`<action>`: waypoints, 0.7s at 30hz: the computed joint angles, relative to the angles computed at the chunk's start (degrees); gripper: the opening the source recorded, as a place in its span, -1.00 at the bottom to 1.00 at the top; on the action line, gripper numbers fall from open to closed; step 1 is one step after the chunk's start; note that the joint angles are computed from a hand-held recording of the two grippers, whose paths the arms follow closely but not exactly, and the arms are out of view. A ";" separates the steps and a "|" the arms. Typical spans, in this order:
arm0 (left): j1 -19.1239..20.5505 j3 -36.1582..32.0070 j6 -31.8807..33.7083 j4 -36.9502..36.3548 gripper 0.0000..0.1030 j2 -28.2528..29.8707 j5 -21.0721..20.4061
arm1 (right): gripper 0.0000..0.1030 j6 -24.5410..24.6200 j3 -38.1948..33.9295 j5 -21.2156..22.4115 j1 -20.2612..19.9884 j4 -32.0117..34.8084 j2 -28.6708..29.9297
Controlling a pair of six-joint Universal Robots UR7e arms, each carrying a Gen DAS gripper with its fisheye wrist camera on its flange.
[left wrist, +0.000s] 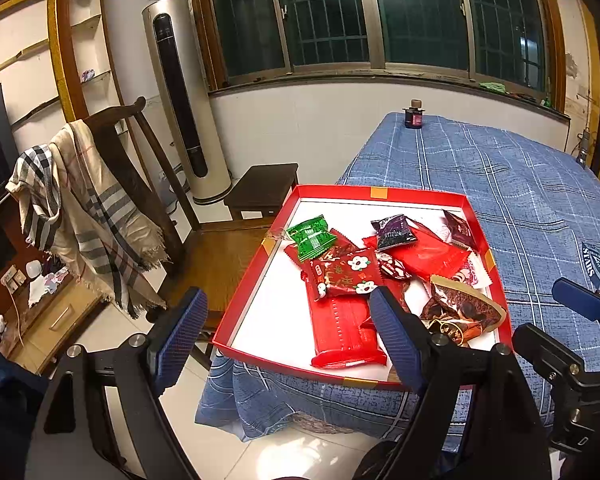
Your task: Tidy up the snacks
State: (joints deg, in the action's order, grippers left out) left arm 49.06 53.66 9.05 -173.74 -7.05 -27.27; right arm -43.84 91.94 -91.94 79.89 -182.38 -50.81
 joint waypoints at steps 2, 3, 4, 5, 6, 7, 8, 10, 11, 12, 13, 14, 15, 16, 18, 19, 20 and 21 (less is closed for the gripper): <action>0.07 -0.05 -0.02 0.03 0.63 0.01 -0.14 | 0.48 -0.02 0.00 0.04 0.00 0.11 -0.04; 0.10 -0.04 0.01 -0.06 0.63 0.03 -0.15 | 0.48 -0.04 -0.02 0.02 0.01 0.09 -0.01; 0.14 0.01 0.02 -0.15 0.63 0.03 -0.23 | 0.48 -0.09 -0.04 0.00 0.00 0.12 -0.01; 0.14 0.03 -0.05 -0.06 0.63 -0.04 -0.27 | 0.48 -0.13 -0.09 -0.05 0.04 0.10 0.06; 0.17 0.08 -0.13 -0.11 0.63 -0.06 -0.32 | 0.48 -0.19 -0.12 -0.11 0.08 0.09 0.12; 0.20 0.17 -0.21 -0.14 0.63 -0.16 -0.34 | 0.48 -0.22 -0.12 -0.19 0.15 0.03 0.18; 0.25 0.31 -0.32 -0.22 0.63 -0.24 -0.40 | 0.48 -0.31 -0.14 -0.27 0.19 0.05 0.24; 0.31 0.67 -0.54 -0.27 0.63 -0.51 -0.55 | 0.48 -0.45 -0.32 -0.53 0.32 0.14 0.43; 0.33 0.75 -0.64 -0.29 0.63 -0.56 -0.52 | 0.48 -0.49 -0.36 -0.63 0.36 0.13 0.52; 0.38 0.92 -0.70 -0.37 0.63 -0.70 -0.60 | 0.48 -0.46 -0.40 -0.70 0.43 0.15 0.60; 0.44 1.12 -0.71 -0.53 0.63 -0.85 -0.83 | 0.48 -0.45 -0.43 -0.79 0.49 0.19 0.65; 0.50 1.30 -0.56 -0.72 0.63 -1.01 -1.00 | 0.48 -0.46 -0.41 -0.85 0.54 0.09 0.70; 0.48 1.35 -0.15 -1.16 0.63 -0.98 -0.98 | 0.48 -0.47 -0.43 -0.85 0.55 0.06 0.73; 0.47 1.37 0.21 -1.48 0.63 -0.96 -0.93 | 0.48 -0.49 -0.41 -0.86 0.56 0.02 0.74; 0.55 1.59 0.13 -1.33 0.63 -1.14 -1.22 | 0.48 -0.49 -0.49 -0.90 0.64 -0.03 0.87; 0.61 1.84 -0.36 -0.96 0.63 -1.33 -1.53 | 0.48 -0.49 -0.49 -0.90 0.64 -0.03 0.87; 0.65 1.99 -0.59 -0.81 0.63 -1.47 -1.63 | 0.48 -0.46 -0.55 -0.91 0.69 -0.05 0.98; 0.67 1.99 -0.59 -0.84 0.63 -1.47 -1.54 | 0.48 -0.47 -0.55 -0.91 0.70 -0.09 1.01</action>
State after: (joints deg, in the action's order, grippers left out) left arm 49.72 55.65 8.46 -174.58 -8.51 -28.80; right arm -44.30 91.39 -92.85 80.59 -182.47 -49.80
